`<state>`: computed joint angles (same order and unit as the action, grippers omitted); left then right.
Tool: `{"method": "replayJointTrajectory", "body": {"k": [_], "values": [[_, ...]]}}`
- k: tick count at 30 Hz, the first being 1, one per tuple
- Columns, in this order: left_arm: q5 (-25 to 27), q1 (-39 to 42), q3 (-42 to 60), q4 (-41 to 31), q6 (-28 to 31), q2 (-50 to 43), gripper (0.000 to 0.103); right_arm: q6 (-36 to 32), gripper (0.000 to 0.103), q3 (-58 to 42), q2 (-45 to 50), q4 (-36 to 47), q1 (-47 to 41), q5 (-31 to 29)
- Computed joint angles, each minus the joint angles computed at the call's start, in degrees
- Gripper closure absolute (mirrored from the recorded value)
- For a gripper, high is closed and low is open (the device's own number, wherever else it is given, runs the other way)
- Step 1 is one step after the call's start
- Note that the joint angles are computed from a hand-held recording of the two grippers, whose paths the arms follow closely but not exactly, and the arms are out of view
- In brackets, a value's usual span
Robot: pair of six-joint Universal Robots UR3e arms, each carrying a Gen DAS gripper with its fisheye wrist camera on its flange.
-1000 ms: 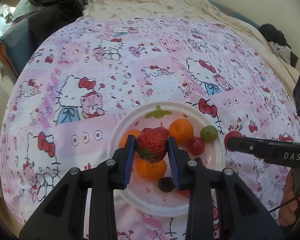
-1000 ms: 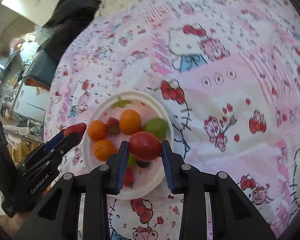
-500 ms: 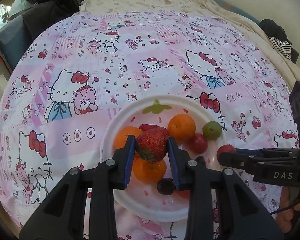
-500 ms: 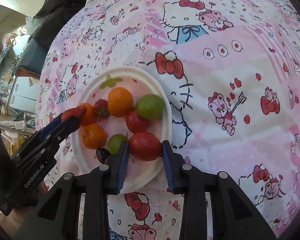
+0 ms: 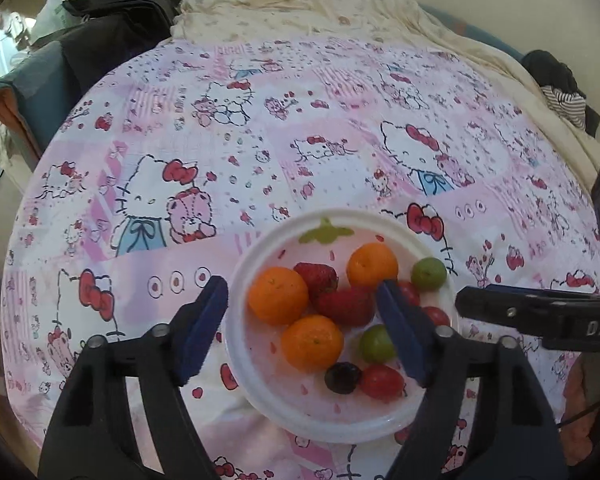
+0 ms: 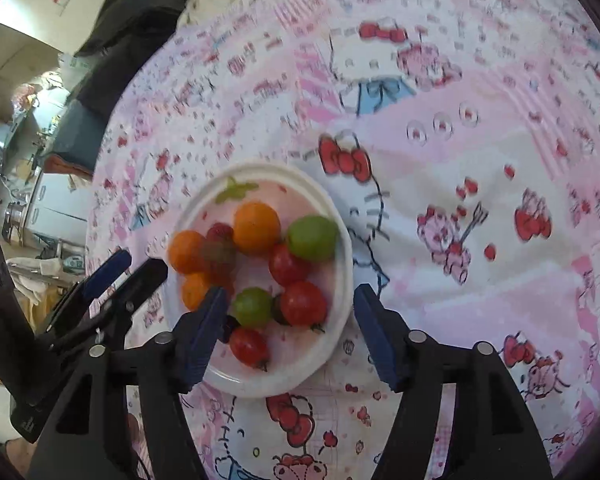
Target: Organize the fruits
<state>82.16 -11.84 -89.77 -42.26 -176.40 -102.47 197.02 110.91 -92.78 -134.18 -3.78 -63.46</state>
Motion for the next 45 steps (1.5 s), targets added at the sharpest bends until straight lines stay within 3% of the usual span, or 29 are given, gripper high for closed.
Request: {"method": "replayJointTrajectory", "body": {"k": [5,12,15,19,26,30,38,41,45], "values": [[-1.68,1.97,-2.87,1.99,-1.79,3.48,0.027,1.16,0.016,-0.06,-2.83,-3.08,0.98,-1.31],[-0.51,3.64,-4.81,1.93,-4.51,10.22,0.027,3.78,0.008,0.7,-8.61,-7.33,2.88,-4.8],[-0.3,4.03,-5.71,2.13,-4.28,13.58,0.027,3.99,0.007,1.67,-12.18,-8.79,4.05,-7.62],[-1.69,5.47,-7.34,0.79,-3.32,18.39,0.012,3.6,0.005,1.43,-16.13,-8.35,7.15,-13.17],[-2.86,9.44,-13.21,-1.65,0.87,29.35,0.0,5.15,0.0,3.93,-22.54,-8.23,12.42,-21.44],[-5.04,12.5,-15.58,-6.17,2.98,35.81,0.0,6.38,0.0,4.17,-23.23,-8.18,19.2,-29.65],[-8.19,16.58,-22.49,-11.63,6.7,48.54,0.0,11.58,0.0,5.64,-24.31,-5.77,27.56,-36.54],[-11.66,19.58,-23.73,-16.33,8.52,52.22,0.0,12.88,0.0,5.62,-22.94,-6.75,30.42,-38.0],[-10.76,20.28,-25.81,-16.67,7.94,54.85,0.0,14.18,0.0,5.33,-20.28,-8.7,34.7,-41.55]]}}
